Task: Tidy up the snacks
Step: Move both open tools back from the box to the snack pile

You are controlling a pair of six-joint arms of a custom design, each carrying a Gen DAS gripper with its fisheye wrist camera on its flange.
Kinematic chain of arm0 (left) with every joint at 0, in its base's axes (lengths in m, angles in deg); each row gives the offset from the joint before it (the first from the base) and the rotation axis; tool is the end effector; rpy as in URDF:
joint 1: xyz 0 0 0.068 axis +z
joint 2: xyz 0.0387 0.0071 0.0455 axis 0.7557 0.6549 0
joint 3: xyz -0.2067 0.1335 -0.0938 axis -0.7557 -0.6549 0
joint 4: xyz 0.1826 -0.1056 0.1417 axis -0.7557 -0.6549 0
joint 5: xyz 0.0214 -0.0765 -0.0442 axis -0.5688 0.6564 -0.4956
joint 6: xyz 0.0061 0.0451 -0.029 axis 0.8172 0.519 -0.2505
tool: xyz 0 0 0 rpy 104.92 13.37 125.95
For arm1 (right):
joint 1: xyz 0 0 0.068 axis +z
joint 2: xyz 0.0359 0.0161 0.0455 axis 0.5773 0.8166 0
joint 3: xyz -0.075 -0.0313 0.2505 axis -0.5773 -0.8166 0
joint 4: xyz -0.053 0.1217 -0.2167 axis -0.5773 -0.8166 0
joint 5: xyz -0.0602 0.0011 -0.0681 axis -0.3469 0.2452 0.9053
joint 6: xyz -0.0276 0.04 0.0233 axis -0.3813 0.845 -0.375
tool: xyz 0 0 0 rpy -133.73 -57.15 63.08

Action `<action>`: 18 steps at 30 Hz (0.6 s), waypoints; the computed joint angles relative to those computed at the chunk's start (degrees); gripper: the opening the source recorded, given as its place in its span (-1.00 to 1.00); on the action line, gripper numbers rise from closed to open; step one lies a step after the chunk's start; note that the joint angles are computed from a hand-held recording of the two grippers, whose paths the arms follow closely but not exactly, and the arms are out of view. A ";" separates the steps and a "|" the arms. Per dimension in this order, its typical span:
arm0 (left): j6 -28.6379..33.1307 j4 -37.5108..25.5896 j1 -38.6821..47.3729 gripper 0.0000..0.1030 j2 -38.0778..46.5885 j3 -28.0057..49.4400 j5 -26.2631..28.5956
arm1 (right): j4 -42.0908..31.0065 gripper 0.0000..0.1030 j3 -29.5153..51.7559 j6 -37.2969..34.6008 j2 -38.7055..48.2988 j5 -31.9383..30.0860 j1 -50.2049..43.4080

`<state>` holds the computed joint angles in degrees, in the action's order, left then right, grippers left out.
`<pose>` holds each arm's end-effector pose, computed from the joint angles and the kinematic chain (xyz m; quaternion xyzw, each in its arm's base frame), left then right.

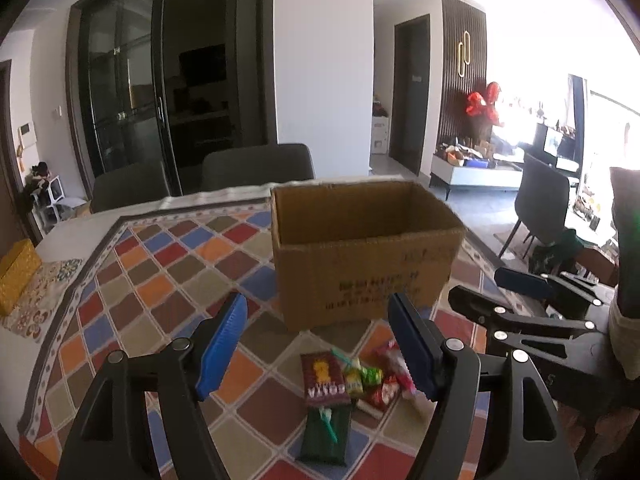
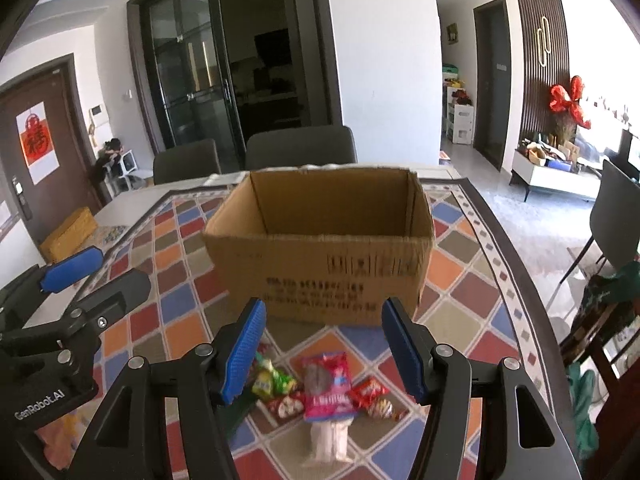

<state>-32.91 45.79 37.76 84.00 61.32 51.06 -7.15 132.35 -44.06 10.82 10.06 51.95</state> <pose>0.2241 -0.0311 0.3278 -0.1208 0.8748 0.0645 0.4648 0.3328 0.1112 0.3142 -0.2452 0.8652 0.1775 0.3996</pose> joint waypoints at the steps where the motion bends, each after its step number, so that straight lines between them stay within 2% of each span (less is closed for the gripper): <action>1: -0.45 0.06 -0.60 0.41 -0.86 -1.33 -0.33 | 0.23 0.19 -1.37 -0.53 -0.75 0.08 -0.21; 5: -2.36 0.13 -2.51 0.41 -3.92 -6.55 -0.29 | -0.59 0.19 -5.29 -1.36 -2.53 0.31 -0.27; 10: -4.72 0.20 -3.25 0.41 -5.78 -11.52 2.32 | -0.92 0.19 -9.99 -3.27 -3.90 0.51 0.14; 18: -7.15 0.94 -3.29 0.41 -5.92 -16.60 4.68 | -1.17 0.19 -15.55 -4.25 -4.34 1.03 0.85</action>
<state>-40.06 46.73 34.48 78.08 44.73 55.75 -8.32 116.79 -48.31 6.48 11.09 52.79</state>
